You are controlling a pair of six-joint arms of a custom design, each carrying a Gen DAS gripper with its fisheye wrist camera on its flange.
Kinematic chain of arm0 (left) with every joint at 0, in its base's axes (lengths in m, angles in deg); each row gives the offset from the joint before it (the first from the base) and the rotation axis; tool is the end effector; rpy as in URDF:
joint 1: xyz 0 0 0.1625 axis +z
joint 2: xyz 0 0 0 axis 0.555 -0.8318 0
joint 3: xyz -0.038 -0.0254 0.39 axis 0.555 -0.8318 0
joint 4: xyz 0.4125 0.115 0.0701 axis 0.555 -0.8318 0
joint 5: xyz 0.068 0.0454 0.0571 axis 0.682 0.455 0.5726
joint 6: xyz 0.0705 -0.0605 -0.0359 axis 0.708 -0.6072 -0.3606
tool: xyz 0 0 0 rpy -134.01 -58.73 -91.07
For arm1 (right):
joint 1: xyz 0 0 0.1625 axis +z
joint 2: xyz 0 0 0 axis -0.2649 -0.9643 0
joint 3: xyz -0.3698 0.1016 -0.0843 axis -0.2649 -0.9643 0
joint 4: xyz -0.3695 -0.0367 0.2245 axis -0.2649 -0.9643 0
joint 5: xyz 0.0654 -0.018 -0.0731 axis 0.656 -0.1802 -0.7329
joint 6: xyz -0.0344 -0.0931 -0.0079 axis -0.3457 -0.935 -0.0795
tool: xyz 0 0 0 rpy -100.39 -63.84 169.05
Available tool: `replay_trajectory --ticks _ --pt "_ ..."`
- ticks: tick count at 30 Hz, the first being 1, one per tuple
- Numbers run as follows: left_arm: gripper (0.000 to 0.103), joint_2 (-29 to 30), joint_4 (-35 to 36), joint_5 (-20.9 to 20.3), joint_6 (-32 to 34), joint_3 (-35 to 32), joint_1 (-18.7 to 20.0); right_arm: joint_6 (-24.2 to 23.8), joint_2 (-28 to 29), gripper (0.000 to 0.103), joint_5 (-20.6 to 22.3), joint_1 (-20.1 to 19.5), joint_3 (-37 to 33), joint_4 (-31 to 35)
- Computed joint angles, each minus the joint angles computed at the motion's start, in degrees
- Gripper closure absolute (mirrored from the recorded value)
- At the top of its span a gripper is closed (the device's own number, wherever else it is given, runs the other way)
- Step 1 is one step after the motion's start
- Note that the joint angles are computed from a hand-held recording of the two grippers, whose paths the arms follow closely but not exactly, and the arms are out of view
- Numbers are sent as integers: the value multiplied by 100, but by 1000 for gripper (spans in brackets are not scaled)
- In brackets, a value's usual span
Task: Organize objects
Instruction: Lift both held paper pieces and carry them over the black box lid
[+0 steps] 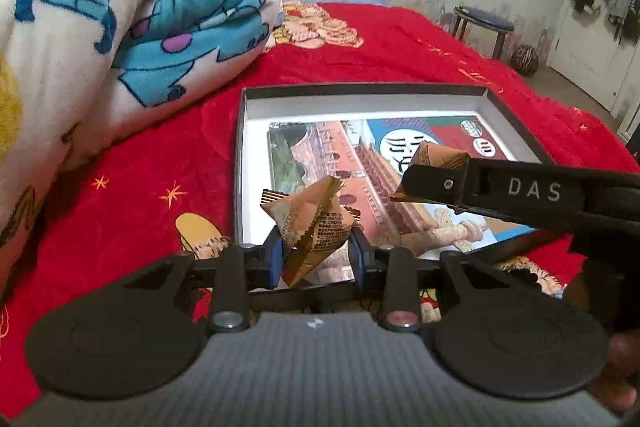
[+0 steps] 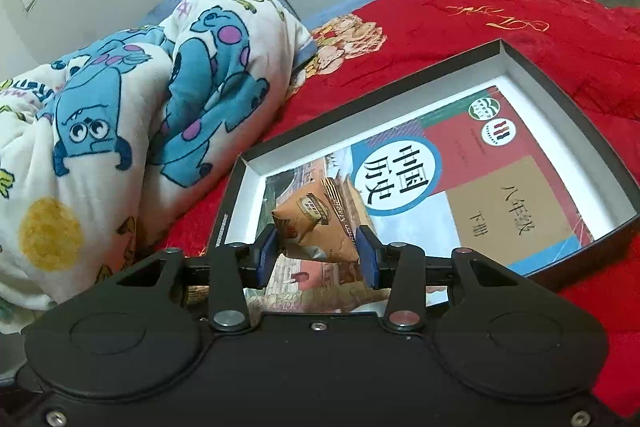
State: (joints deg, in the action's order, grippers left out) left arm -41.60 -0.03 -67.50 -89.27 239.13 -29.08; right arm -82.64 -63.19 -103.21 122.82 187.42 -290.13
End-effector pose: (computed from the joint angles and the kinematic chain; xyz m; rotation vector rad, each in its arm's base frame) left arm -0.1335 -0.2195 0.1759 0.1288 2.1425 -1.0233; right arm 0.2293 -0.3224 0.0254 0.6384 -2.8731 0.8819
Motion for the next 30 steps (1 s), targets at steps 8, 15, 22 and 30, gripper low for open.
replay_trajectory --ticks 8,15,22,30 --pt "65 114 -170 -18 209 -35 239 -25 118 62 -92 73 -59 113" --pt "65 290 -216 -80 234 -66 302 12 177 62 -105 37 -68 146" --pt "65 397 -254 -72 299 -77 299 -37 210 62 -113 55 -77 133" --pt "64 399 -304 -25 354 -61 394 -2 220 62 -79 44 -78 150"
